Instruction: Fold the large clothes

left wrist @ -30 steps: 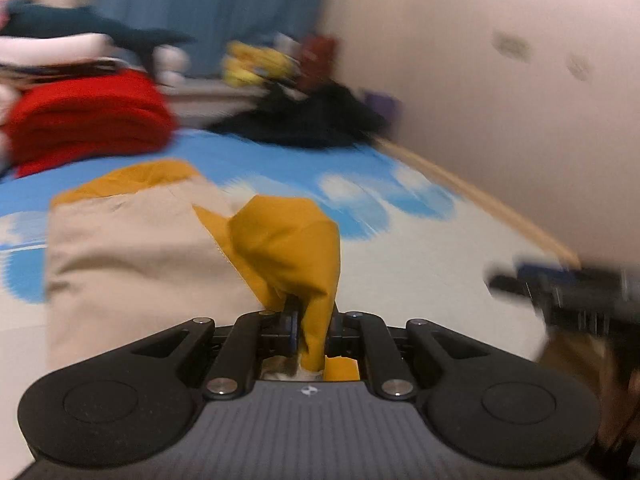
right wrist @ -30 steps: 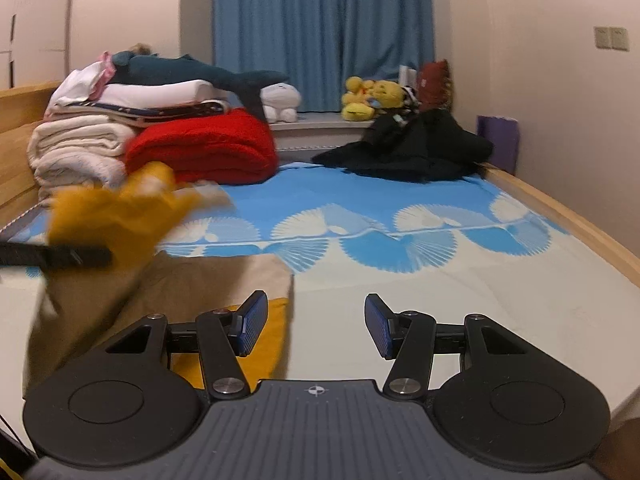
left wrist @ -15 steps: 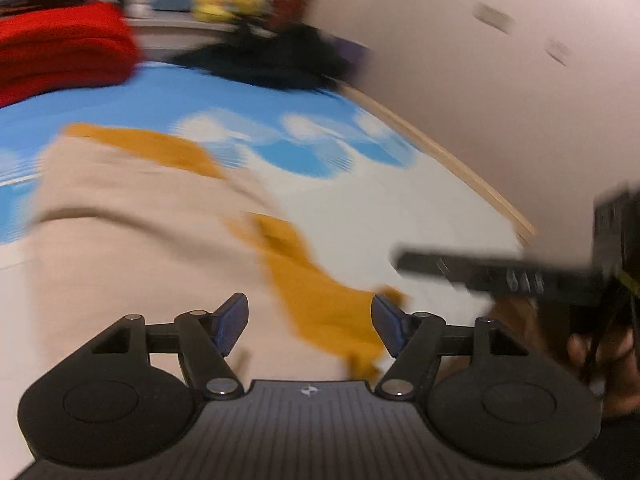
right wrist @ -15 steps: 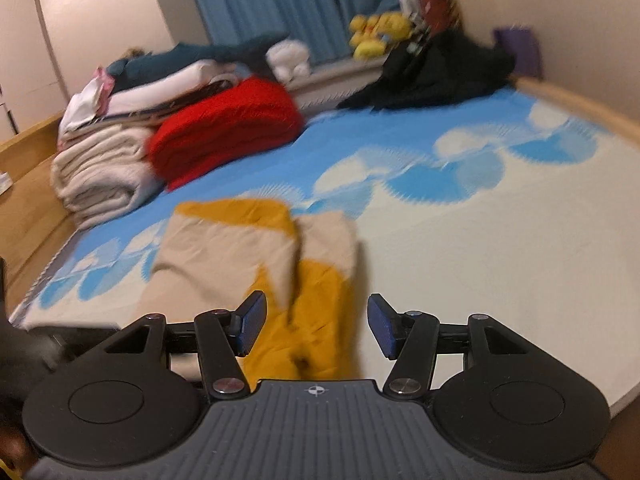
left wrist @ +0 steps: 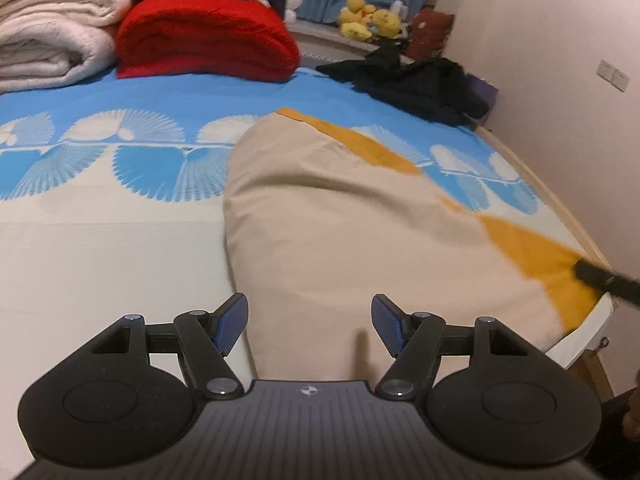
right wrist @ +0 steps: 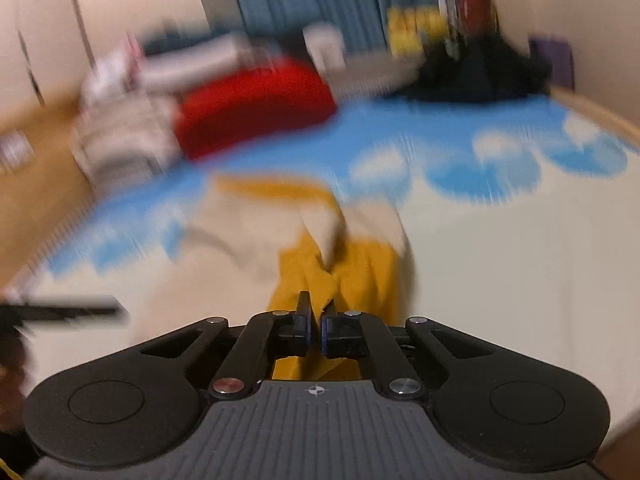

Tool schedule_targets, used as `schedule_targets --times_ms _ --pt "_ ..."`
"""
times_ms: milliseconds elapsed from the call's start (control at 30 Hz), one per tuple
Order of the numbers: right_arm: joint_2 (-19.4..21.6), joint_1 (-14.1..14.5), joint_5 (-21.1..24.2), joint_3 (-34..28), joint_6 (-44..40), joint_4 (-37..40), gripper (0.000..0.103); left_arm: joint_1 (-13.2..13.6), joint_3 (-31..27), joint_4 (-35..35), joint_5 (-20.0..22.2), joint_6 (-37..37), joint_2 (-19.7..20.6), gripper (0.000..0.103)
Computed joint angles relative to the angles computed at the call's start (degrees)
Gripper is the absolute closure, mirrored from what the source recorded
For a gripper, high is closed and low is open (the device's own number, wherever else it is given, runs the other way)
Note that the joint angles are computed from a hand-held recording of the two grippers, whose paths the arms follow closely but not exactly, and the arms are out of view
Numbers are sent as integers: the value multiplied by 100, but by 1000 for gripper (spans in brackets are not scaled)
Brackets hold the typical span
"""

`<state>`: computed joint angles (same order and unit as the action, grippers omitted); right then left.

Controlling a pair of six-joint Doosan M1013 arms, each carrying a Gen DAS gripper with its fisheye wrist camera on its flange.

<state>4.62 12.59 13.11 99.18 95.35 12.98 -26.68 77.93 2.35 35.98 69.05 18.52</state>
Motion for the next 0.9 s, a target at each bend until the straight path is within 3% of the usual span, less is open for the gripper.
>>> schedule_targets --times_ms 67,133,233,300,367,433,500,633,733,833,900 --pt "-163 -55 -394 197 -698 600 101 -33 -69 4 103 99 84 30" --pt "-172 -125 -52 183 -210 0 101 -28 -116 -287 155 374 130 30" --pt "203 -63 1782 -288 1274 -1823 102 -75 -173 -448 163 846 192 30" --pt "371 -54 2307 -411 1357 -1938 103 -95 -214 -501 375 1078 232 30" --pt "435 -37 2361 -448 1293 -1963 103 -113 -489 -423 1280 1290 459 30" --pt "503 -8 2493 -512 1269 -1978 103 -158 -642 -190 1904 1331 625 29" --pt "641 -5 2792 -642 1129 -1863 103 -134 -646 -280 1878 1459 611 29" --pt "790 122 3063 -772 1274 -2345 103 76 -492 -963 1409 1628 420 37" --pt "835 197 3135 -830 1314 -2521 103 69 -821 -631 2381 1484 733 36" --pt "841 333 3112 -820 1236 -2946 102 62 -915 -618 2518 1491 788 35" --pt "797 466 3008 -756 1502 -3647 100 81 -894 -702 2438 1452 733 36"
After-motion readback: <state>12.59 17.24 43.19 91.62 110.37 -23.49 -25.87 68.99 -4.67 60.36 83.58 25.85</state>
